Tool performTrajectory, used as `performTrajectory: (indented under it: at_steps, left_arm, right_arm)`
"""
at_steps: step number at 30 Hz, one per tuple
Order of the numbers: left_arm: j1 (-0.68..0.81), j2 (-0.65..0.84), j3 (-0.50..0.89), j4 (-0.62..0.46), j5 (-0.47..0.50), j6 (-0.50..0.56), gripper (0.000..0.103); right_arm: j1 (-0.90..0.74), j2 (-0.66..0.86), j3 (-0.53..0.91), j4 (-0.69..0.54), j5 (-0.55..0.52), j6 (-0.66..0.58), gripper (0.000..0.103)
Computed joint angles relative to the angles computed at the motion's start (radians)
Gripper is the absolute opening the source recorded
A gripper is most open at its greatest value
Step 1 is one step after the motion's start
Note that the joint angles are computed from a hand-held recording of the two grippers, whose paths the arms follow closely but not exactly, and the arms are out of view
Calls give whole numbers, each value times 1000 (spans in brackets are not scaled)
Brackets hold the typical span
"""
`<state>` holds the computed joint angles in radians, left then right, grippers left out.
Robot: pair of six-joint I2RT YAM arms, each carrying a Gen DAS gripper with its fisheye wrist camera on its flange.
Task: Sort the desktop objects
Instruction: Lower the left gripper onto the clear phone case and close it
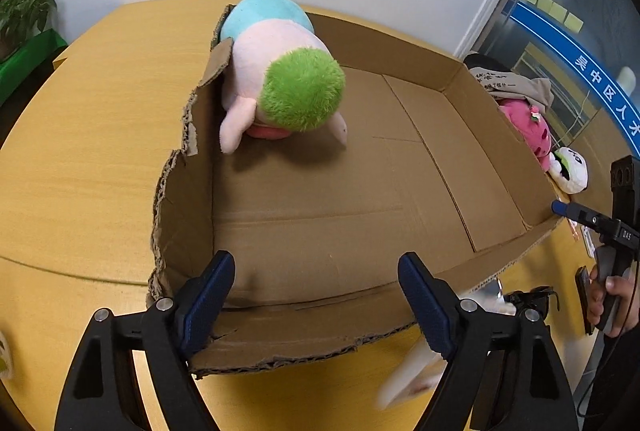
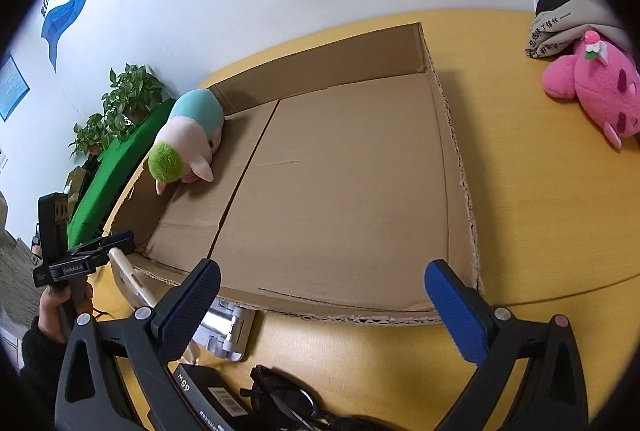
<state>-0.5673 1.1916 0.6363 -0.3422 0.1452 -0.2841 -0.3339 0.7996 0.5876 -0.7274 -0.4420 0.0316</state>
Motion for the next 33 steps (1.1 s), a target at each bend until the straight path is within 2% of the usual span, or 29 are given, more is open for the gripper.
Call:
performTrajectory:
  at_steps: [2,5,7,11,14,17,19,21,24,26,27,29,30,32,33]
  left_arm:
    - [4,-46,-10,-14,2,-6,87]
    - [-13,-127,-31,-21,15,-22,88]
    - [-33,-184,-41,-49,10,-22,88]
    - [-70,-270,-65,-114,-9,-30,89]
    - [-103,-344,-105,-141,-59,-38,89]
    - [-170,-386,-118,-186,-113,-70,87]
    - [-207,-425,-125,-232,-135,-99,87]
    - [-238,-451,-148,-256,-159,-132,87]
    - [-240,-421,-196,-240,-145,-165,85]
    - [-230,-387,-223,-217,-122,-179,62]
    - [-224,-357,-238,-201,-109,-177,55]
    - [-217,-325,-260,-176,-113,-189,35]
    - [-215,-351,-283,-157,-122,-195,33]
    - [-196,-361,-295,-154,-111,-187,15]
    - [-186,-371,-299,-161,-110,-183,14]
  right_arm:
    - [27,-8,10,-13,20,22,102]
    - [51,-68,16,-71,-23,16,102]
    - [145,-94,18,-77,-18,69,102]
    - [407,-130,0,-47,74,219,102]
    - [635,-92,-23,49,151,369,102]
    - [781,-20,-55,205,100,496,102]
    - [890,33,-69,314,118,549,102]
    - [953,84,-77,381,155,575,102]
    - [975,178,-98,454,175,615,102]
    - [975,223,-99,466,179,613,100]
    - [985,232,-86,450,200,596,100]
    - [1019,249,-55,400,254,566,100]
    - [1042,257,-41,373,289,551,100]
    - [1075,274,-20,324,353,519,100]
    - [1077,289,-9,293,378,501,100]
